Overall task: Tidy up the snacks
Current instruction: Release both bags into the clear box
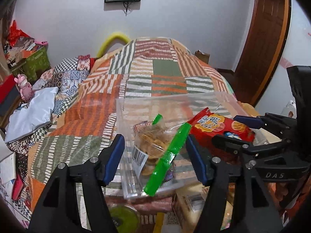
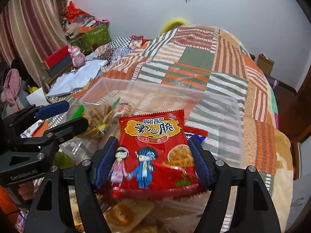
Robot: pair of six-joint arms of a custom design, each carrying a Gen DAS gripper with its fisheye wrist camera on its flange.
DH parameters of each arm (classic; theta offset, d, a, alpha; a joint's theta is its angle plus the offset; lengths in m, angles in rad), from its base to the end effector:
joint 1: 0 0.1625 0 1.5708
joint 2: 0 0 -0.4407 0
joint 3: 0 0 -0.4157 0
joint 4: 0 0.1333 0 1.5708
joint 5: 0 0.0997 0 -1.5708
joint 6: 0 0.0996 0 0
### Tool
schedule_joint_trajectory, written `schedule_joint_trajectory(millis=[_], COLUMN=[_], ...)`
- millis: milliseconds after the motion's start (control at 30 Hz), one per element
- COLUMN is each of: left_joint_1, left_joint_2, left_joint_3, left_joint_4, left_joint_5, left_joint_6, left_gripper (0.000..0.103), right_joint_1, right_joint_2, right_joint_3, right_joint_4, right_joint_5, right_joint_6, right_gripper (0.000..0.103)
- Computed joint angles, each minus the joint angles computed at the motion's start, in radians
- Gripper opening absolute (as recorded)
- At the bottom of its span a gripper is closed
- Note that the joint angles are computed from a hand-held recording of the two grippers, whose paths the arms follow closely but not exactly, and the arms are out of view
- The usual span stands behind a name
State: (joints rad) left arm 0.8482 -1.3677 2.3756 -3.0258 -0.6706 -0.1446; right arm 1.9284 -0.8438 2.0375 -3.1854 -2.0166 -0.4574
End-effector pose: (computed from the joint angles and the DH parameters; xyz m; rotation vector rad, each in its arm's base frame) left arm -0.1241 -0.4603 0.2299 0.4186 2.3057 -0.9534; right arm 0.2854 -0.5058 0.0640 0.9252 -2.4645 0.5312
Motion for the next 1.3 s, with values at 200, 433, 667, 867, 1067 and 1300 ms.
schedule_joint_trajectory(millis=[200,433,667,867,1067,1300], left_joint_1=[-0.056,-0.132,-0.174,-0.161,-0.11,-0.058], left_joint_2=[-0.086,-0.209,-0.331,-0.388,-0.388,-0.35], left_joint_3=[0.04,0.101,0.157,0.19,0.206,0.214], left_joint_4=[0.06,0.195,0.377,0.481,0.504,0.46], left_joint_5=[0.025,0.076,0.112,0.101,0.069,0.054], left_joint_6=[-0.06,-0.164,-0.292,-0.376,-0.395,-0.36], left_gripper=[0.069,0.073,0.075,0.075,0.075,0.075], right_joint_1=[0.018,0.03,0.025,-0.002,-0.059,-0.115], right_joint_2=[-0.06,-0.142,-0.203,-0.229,-0.238,-0.206], right_joint_3=[0.058,0.141,0.224,0.283,0.32,0.319], right_joint_4=[-0.067,-0.151,-0.231,-0.271,-0.249,-0.182], right_joint_5=[0.016,0.018,-0.011,-0.048,-0.061,-0.062], right_joint_6=[-0.002,-0.003,-0.01,-0.012,0.021,0.045], right_gripper=[0.075,0.077,0.08,0.08,0.08,0.08])
